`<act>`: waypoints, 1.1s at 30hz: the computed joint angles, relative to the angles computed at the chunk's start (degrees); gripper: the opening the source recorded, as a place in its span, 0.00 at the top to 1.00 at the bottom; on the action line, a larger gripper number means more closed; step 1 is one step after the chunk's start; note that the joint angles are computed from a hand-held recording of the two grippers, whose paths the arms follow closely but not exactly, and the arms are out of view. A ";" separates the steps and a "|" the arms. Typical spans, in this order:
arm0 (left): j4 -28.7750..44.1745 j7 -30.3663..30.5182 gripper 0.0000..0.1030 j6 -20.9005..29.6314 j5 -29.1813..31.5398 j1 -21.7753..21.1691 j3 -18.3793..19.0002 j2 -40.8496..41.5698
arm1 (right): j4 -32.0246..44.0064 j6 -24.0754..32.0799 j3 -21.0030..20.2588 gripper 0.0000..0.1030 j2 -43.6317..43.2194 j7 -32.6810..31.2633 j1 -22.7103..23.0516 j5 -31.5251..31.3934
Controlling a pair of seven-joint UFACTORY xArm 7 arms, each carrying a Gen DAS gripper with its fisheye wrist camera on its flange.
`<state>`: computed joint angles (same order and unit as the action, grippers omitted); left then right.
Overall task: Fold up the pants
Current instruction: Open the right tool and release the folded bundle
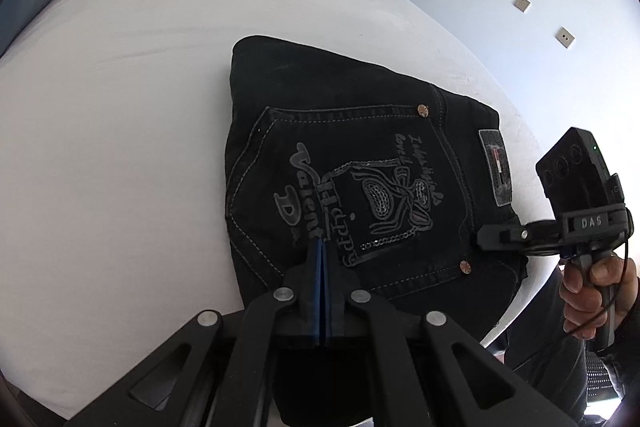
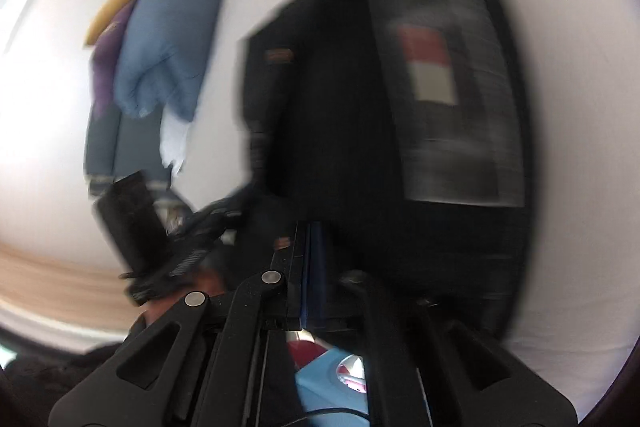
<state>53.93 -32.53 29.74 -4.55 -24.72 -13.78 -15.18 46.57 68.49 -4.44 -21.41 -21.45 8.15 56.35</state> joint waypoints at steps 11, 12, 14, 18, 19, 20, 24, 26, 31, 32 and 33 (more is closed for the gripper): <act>2.13 -0.63 1.00 1.76 1.19 0.30 -0.24 1.42 | -4.09 -16.05 -3.76 0.00 -13.54 7.20 -6.07 -7.27; 2.26 -0.63 1.00 2.00 1.13 0.27 -0.19 1.42 | -3.18 -15.49 -4.84 0.00 -13.16 5.96 -3.93 -6.06; 3.78 -0.52 1.00 3.06 1.04 0.20 -0.18 2.33 | -0.80 -11.65 -7.26 0.00 -10.87 4.24 0.23 -2.75; 5.49 1.10 0.81 5.32 0.16 0.79 1.02 1.45 | 2.92 -10.32 -3.28 0.01 -6.00 5.55 0.94 -6.34; 4.60 -0.07 0.48 4.38 1.01 1.56 0.93 0.00 | 3.08 -9.93 -2.04 0.01 -5.40 8.14 -0.46 -8.92; 3.59 -1.83 0.15 3.32 2.36 2.64 0.65 -1.53 | 3.08 -8.82 -3.19 0.01 -4.78 9.40 -0.56 -9.10; 2.36 -2.19 0.01 2.26 1.12 4.12 3.24 -3.15 | 1.66 -7.15 -6.09 0.02 -6.50 7.52 -2.98 -8.85; 4.26 1.98 0.01 4.29 -3.20 3.16 5.34 -0.45 | 2.61 -4.88 -7.52 0.02 -5.36 6.75 -3.55 -8.43; 9.18 13.82 0.05 8.70 -17.85 1.31 7.35 6.58 | 8.48 -1.27 -5.57 0.12 2.37 4.52 -4.32 -9.18; 9.89 13.76 0.05 9.26 -17.55 1.85 6.73 7.41 | 9.57 -0.79 -5.06 0.15 3.83 4.60 -4.58 -8.88; 10.40 13.36 0.05 9.50 -16.71 2.36 6.11 7.88 | 10.88 -0.43 -4.49 0.24 5.40 4.97 -4.80 -8.34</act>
<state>64.33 -19.17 39.24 -21.26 -22.36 -7.67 -7.30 57.44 68.06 -8.92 -16.01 -16.48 3.35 48.01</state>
